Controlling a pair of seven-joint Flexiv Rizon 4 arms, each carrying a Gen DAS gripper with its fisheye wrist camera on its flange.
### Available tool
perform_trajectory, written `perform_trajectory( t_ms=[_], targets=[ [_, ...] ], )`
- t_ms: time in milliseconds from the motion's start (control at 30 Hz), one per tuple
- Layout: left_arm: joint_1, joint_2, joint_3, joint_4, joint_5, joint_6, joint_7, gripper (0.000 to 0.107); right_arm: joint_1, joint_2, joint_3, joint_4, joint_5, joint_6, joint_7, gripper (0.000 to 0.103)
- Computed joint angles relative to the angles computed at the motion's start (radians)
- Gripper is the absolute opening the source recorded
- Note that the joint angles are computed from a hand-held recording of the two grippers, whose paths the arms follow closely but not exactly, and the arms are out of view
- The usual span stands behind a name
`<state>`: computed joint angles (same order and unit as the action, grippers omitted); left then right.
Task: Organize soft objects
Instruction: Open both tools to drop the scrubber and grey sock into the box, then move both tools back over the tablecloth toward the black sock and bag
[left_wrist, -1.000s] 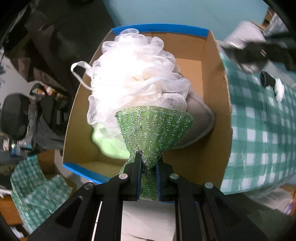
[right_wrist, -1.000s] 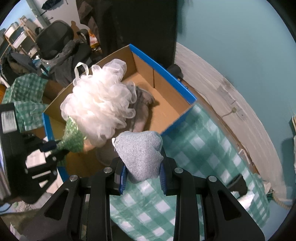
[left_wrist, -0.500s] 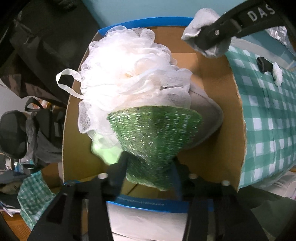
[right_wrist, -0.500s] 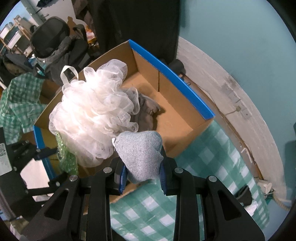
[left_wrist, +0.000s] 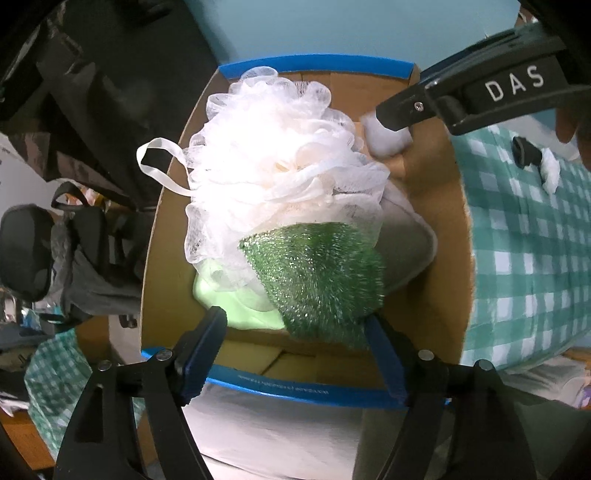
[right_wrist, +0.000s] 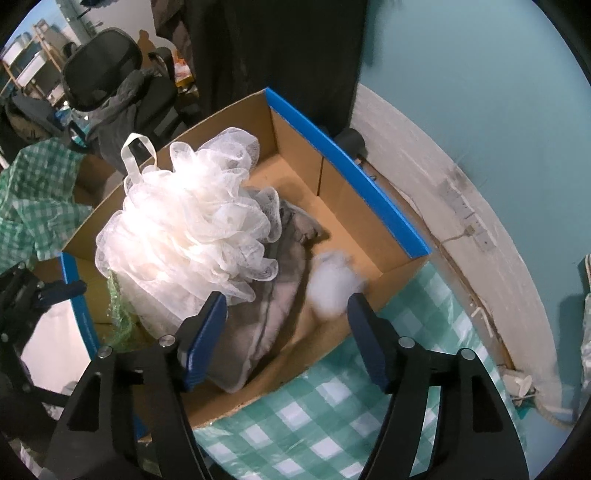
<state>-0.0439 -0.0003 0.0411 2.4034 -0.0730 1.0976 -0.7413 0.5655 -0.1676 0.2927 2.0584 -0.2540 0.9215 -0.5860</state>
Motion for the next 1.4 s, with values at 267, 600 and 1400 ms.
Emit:
perform_trajectory(
  t_ms=[267, 600, 1400],
  targets=[
    [-0.007, 0.030, -0.002, 0.000, -0.060, -0.056, -0.018, 0.080, -0.005, 0.052, 0.006, 0.045, -0.009, 0.018, 0.030, 0.070],
    [-0.015, 0.087, 0.000, 0.005, -0.077, -0.135, -0.091, 0.080, -0.023, 0.163, 0.030, 0.152, 0.007, 0.044, 0.104, 0.070],
    [-0.118, 0.184, -0.051, 0.038, -0.042, -0.143, -0.240, 0.080, -0.027, 0.580, 0.099, 0.446, 0.221, -0.090, 0.206, 0.071]
  ],
)
